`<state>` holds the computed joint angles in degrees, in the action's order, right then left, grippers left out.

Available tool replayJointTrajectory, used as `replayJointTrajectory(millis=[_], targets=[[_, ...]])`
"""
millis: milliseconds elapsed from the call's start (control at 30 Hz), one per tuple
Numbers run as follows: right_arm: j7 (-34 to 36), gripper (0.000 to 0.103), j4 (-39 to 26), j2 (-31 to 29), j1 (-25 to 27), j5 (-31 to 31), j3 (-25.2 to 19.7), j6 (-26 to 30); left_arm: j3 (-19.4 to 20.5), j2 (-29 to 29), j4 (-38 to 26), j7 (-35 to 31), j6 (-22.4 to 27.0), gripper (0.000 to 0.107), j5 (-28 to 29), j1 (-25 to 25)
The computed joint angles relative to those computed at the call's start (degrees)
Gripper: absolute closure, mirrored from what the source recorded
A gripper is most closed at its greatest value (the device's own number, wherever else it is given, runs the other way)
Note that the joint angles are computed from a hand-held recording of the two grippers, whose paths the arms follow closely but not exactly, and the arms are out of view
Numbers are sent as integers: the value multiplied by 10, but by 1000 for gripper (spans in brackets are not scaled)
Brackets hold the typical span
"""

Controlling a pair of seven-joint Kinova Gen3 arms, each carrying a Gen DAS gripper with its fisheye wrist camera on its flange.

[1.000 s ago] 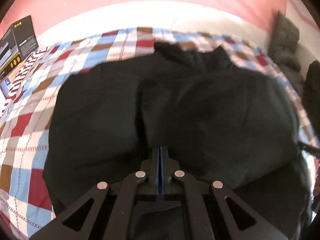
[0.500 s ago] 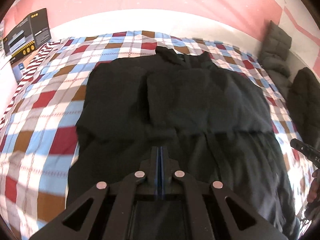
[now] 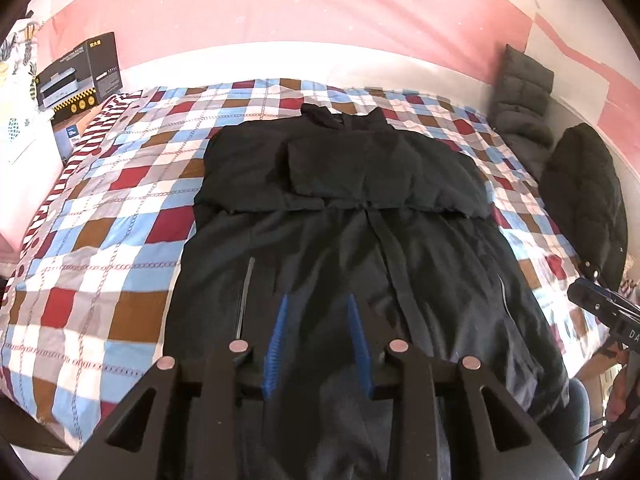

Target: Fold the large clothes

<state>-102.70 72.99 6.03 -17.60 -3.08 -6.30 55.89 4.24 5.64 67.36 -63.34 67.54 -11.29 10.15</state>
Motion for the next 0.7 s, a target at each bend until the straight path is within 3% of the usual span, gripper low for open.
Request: replayJointTrajectory(millis=[433, 567, 700], targets=[[-43, 52, 74, -77, -16, 41, -19, -7, 26, -77, 77, 30, 5, 74, -21, 6], [-57, 44, 96, -96, -13, 46, -23, -9, 33, -95, 98, 34, 11, 74, -19, 0], [-61, 44, 114, -111, -9, 46, -26, -11, 40, -112, 116, 41, 10, 74, -19, -6]])
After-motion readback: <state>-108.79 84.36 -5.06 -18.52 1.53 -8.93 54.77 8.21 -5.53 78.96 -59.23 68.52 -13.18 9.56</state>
